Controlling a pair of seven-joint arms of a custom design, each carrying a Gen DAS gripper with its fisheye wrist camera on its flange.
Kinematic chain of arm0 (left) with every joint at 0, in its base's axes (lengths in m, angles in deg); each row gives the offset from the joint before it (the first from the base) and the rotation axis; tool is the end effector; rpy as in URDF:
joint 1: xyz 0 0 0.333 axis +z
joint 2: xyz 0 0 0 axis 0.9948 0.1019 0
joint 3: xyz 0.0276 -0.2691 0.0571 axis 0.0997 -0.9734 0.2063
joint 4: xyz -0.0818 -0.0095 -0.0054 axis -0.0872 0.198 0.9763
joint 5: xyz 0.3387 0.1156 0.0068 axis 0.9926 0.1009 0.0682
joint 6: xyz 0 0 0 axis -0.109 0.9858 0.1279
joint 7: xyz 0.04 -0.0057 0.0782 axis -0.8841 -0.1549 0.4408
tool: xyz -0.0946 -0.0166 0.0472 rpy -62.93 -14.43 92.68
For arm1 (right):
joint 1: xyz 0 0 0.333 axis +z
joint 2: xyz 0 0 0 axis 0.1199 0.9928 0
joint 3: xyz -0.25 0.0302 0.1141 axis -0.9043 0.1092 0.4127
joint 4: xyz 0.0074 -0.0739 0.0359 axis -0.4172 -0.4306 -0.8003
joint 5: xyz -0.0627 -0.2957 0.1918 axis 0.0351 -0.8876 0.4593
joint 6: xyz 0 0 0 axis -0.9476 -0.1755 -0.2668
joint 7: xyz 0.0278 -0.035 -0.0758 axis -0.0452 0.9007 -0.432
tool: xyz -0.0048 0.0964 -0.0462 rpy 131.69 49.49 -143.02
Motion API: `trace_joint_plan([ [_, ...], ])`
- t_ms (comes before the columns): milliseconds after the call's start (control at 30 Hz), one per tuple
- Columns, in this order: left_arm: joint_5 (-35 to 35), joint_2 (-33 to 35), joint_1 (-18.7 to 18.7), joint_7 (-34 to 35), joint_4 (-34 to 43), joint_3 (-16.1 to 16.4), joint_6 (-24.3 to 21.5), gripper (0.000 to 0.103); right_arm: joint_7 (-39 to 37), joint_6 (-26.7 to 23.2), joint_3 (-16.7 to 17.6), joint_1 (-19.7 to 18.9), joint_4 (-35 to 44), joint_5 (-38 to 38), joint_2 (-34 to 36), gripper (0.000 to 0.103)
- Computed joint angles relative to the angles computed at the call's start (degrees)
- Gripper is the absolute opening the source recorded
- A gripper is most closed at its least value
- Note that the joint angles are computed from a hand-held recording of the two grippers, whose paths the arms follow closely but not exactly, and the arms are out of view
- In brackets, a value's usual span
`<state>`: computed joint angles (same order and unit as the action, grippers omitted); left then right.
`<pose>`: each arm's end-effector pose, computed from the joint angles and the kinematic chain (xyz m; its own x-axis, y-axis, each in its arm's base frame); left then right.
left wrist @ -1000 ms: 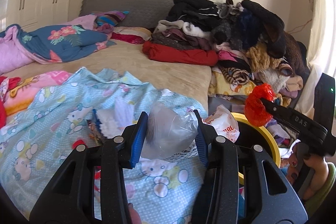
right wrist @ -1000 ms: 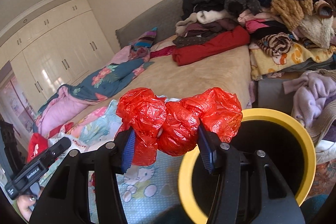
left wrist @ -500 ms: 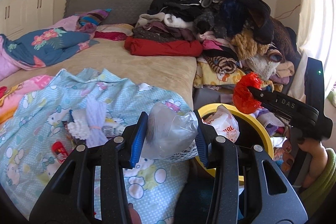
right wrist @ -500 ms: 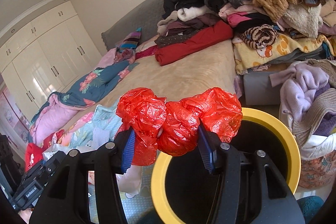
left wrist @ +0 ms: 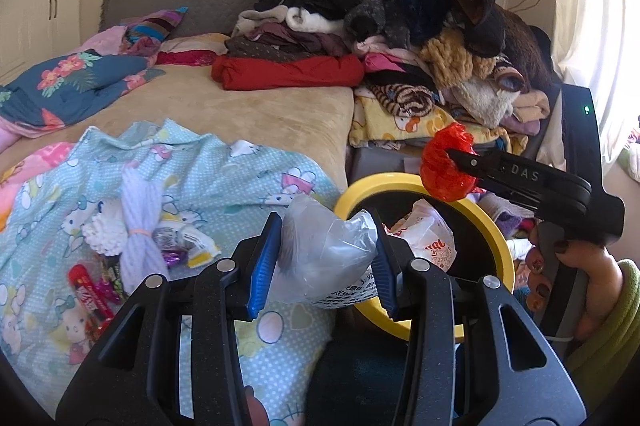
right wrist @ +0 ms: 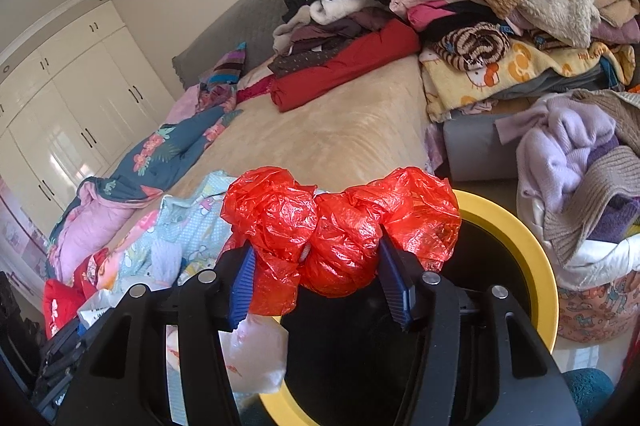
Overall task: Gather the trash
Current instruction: 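Carry the red bag with the right tool over the yellow-rimmed bin, then open the right tool to drop the red bag while the left tool drops the white bag into the bin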
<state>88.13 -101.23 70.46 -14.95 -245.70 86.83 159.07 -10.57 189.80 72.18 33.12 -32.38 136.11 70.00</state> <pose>0.3940 -0.1230 0.4500 -0.2091 -0.9712 0.1141 -0.5754 0.0279 -0.8174 0.4769 0.2290 0.4292 0.1173 -0.8733 -0.4729 -0.6600 0.2873 -0.6942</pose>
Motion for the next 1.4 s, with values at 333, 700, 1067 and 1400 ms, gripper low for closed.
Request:
trace_joint_plan([
  [333,0.5,4.2,-3.5,0.6,2.2,1.3,-0.3,0.035,12.6,-2.2,-0.4,-1.9,-3.4,-11.6,0.1,0.056],
  [700,-0.3,8.3,-9.6,2.5,4.7,5.6,-1.0,0.035,16.5,-3.6,0.5,-4.4,-4.4,-14.3,0.8,0.063],
  [1067,-3.9,10.3,-22.8,6.9,5.6,17.6,-0.6,0.057,17.7,-3.5,0.5,-5.5,-4.8,-13.4,1.2,0.079],
  [1400,-3.1,8.5,-3.7,2.1,3.0,1.2,3.2,0.092,19.9,-1.8,1.2,-5.2,-5.2,-17.1,1.4,0.082],
])
